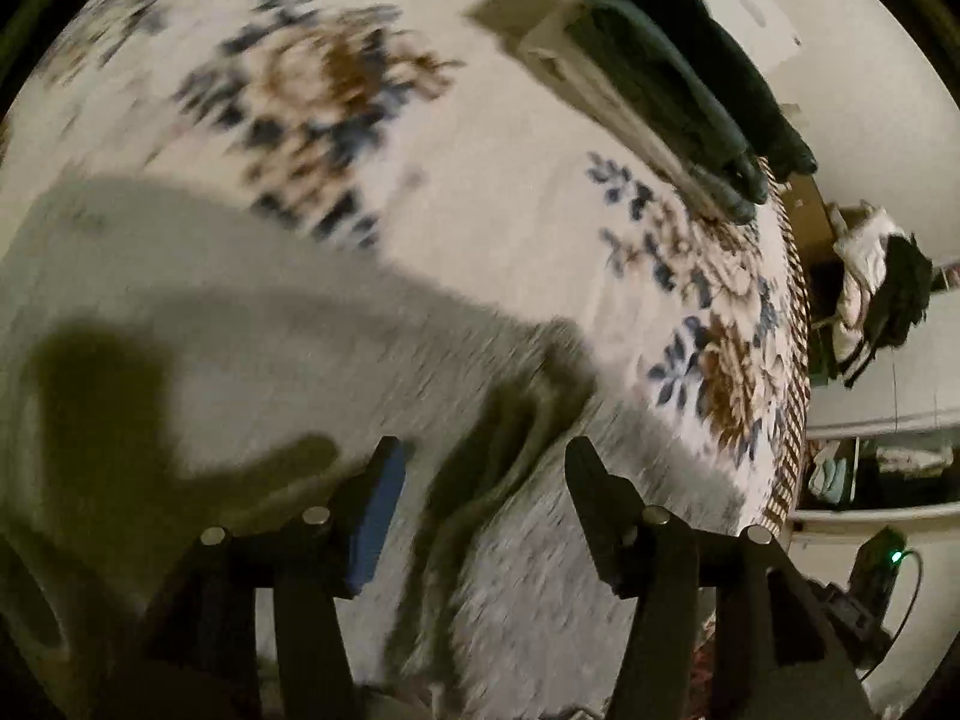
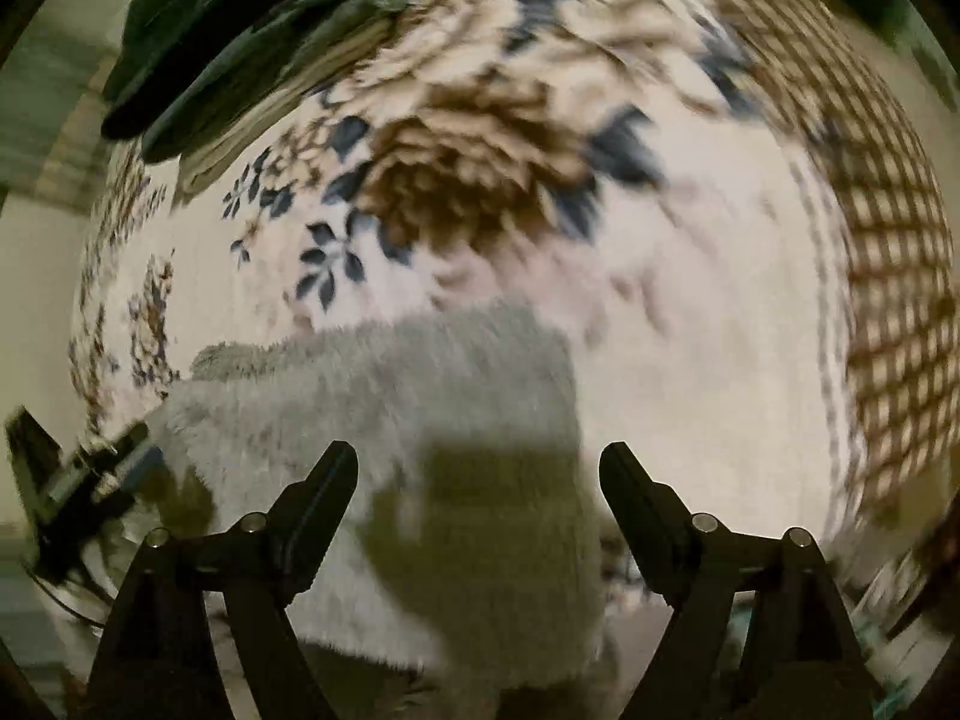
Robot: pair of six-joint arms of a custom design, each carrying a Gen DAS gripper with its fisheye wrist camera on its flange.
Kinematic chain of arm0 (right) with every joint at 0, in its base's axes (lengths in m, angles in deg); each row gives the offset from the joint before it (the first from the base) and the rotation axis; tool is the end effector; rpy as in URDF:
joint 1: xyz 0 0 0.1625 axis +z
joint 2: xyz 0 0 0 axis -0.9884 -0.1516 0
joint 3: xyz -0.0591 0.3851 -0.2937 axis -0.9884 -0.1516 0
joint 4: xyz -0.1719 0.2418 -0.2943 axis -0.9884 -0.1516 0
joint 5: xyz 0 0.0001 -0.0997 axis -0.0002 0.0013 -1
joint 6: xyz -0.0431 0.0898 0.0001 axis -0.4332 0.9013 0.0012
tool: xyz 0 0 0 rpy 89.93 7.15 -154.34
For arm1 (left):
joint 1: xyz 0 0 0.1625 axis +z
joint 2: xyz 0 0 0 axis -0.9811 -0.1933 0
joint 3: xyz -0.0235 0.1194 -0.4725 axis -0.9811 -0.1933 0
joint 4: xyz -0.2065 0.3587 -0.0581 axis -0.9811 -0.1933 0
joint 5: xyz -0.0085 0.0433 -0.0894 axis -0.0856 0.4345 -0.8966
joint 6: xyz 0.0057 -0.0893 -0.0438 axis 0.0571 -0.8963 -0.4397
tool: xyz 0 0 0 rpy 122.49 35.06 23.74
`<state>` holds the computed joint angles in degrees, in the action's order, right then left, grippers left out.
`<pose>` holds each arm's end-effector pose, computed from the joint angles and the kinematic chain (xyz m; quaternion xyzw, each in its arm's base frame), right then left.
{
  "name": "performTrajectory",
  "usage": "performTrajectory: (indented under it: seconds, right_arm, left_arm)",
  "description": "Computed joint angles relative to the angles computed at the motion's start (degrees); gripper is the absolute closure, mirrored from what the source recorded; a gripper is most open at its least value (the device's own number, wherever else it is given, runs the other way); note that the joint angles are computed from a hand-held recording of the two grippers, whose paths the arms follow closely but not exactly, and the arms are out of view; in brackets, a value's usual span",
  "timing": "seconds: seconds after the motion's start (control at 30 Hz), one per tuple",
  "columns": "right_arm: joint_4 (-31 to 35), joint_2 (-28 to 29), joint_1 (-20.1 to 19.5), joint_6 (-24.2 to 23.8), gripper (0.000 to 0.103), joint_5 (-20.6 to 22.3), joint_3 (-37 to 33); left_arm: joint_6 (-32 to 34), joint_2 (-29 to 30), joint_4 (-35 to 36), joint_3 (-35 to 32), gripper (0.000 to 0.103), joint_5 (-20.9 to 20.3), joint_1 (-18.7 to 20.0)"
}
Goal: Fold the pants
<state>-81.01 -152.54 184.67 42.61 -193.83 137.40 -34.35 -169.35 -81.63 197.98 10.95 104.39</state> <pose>0.1336 -0.2055 0.3136 -0.1986 -0.9421 0.1573 0.2196 -0.2581 -0.3045 0.2988 -0.0400 0.9831 -0.1064 0.1436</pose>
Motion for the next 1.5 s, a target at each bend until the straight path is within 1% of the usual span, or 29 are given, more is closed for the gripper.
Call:
performTrajectory:
  seconds: [0.03, 0.07, 0.1, 0.13, 0.17, 0.23, 0.27, 0.3, 0.4, 0.47, 0.5, 0.57, 0.6, 0.67, 0.7, 0.8, 0.87, 0.9, 0.93, 0.97, 1.0, 1.1, 1.2, 1.27, 1.33, 1.37, 1.43, 1.47, 1.5]
  right_arm:
    - [0.88, -1.39, -0.72, 0.23, 0.018, 1.06, 0.57]
    - [2.72, -2.63, -0.83, 1.80, 0.018, 1.37, 1.50]
    - [3.75, -2.74, -0.79, 3.03, 0.015, 1.22, 2.07]
    - [4.91, -3.16, -0.66, 4.36, 0.009, 1.28, 2.78]
    - [4.83, -2.81, -0.73, 5.42, 0.006, 1.87, 3.55]
    - [2.02, -0.98, 0.37, 6.86, 0.000, 3.34, 5.13]
    - [0.51, 1.07, 2.10, 7.73, 0.000, 3.40, 5.31]
    - [-1.58, 4.83, 4.94, 8.65, 0.000, 3.12, 5.08]
    - [-6.48, 13.05, 9.85, 8.84, 0.000, 3.08, 3.78]
    - [-9.34, 18.08, 11.54, 8.39, 0.000, 3.63, 2.41]
    - [-11.04, 20.82, 12.26, 7.96, 0.000, 4.09, 1.59]
    - [-13.13, 25.14, 13.11, 7.25, 0.000, 4.33, 0.05]
    - [-14.49, 27.44, 13.74, 7.11, 0.000, 4.12, -0.67]
    - [-16.59, 30.87, 14.21, 6.39, 0.000, 3.88, -1.80]
    - [-17.58, 32.44, 14.39, 6.09, 0.000, 3.68, -2.31]
    - [-19.95, 36.37, 14.66, 5.46, 0.000, 3.44, -3.45]
    - [-21.11, 38.03, 14.54, 5.19, 0.000, 3.43, -3.84]
    - [-21.66, 38.89, 14.71, 5.47, 0.000, 3.33, -4.01]
    - [-22.42, 39.29, 14.61, 5.44, 0.000, 3.29, -3.80]
    - [-23.24, 39.71, 14.64, 5.63, 0.000, 3.30, -3.61]
    - [-23.84, 39.78, 14.58, 5.83, 0.000, 3.33, -3.33]
    - [-25.38, 39.63, 14.38, 6.42, 0.000, 3.42, -2.37]
    - [-25.87, 38.07, 14.02, 6.29, 0.000, 3.40, -1.27]
    - [-25.27, 35.75, 13.67, 6.08, 0.000, 3.16, -0.32]
    - [-23.85, 32.56, 12.93, 5.73, 0.000, 2.99, 0.66]
    - [-23.01, 30.93, 12.55, 5.75, 0.000, 2.84, 1.07]
    - [-19.75, 25.73, 11.54, 6.06, 0.000, 2.49, 1.93]
    - [-18.59, 24.10, 11.37, 6.29, 0.000, 2.29, 2.09]
    - [-16.16, 20.62, 11.03, 6.53, 0.000, 1.94, 2.32]
  left_arm:
    - [-2.36, -1.78, 1.66, 0.90, 0.050, 0.79, -1.23]
    - [-4.49, -3.09, 3.63, 1.42, 0.047, 1.64, -2.29]
    - [-6.67, -4.50, 5.77, 1.87, 0.030, 2.29, -3.18]
    - [-9.66, -6.81, 7.84, 2.70, 0.021, 2.70, -4.13]
    - [-12.20, -9.14, 9.14, 3.53, 0.017, 3.04, -4.88]
    - [-20.00, -15.38, 14.83, 4.50, 0.017, 4.53, -7.27]
    - [-23.62, -18.22, 17.27, 4.82, 0.017, 5.45, -8.42]
    - [-27.15, -20.64, 20.05, 4.89, 0.017, 6.34, -9.52]
    - [-41.95, -29.73, 32.23, 4.48, 0.017, 9.71, -13.76]
    - [-48.97, -33.61, 37.61, 4.37, 0.017, 11.74, -15.66]
    - [-52.17, -35.93, 40.08, 4.52, 0.017, 13.44, -16.32]
    - [-53.91, -38.17, 41.68, 4.99, 0.017, 16.42, -15.77]
    - [-52.82, -38.54, 41.00, 5.42, 0.017, 17.93, -14.28]
    - [-46.70, -38.62, 34.85, 7.02, 0.017, 20.41, -8.15]
    - [-44.17, -38.77, 31.92, 7.79, 0.017, 21.15, -5.88]
    - [-34.40, -36.16, 19.13, 10.19, 0.017, 21.87, 3.48]
    - [-32.04, -33.67, 15.85, 10.31, 0.019, 22.41, 5.13]
    - [-31.43, -33.22, 15.47, 10.29, 0.024, 22.86, 4.89]
    - [-31.36, -33.25, 15.53, 10.49, 0.036, 23.80, 3.98]
    - [-31.35, -33.24, 16.08, 10.42, 0.068, 24.23, 3.22]
    - [-30.77, -32.84, 15.85, 10.38, 0.079, 24.22, 3.04]
    - [-35.05, -34.49, 22.92, 9.22, 0.085, 27.12, -2.99]
    - [-38.27, -31.61, 30.21, 5.57, 0.087, 29.45, -10.16]
    - [-38.79, -29.30, 33.16, 3.17, 0.088, 30.20, -14.96]
    - [-35.39, -24.71, 31.55, 0.59, 0.088, 30.87, -19.18]
    - [-32.57, -22.31, 28.92, -0.42, 0.088, 30.95, -20.84]
    - [-25.78, -16.87, 21.44, -1.87, 0.088, 29.90, -22.60]
    - [-22.12, -14.41, 16.92, -2.19, 0.088, 28.98, -23.21]
    - [-18.06, -11.03, 11.79, -2.63, 0.088, 27.32, -23.73]
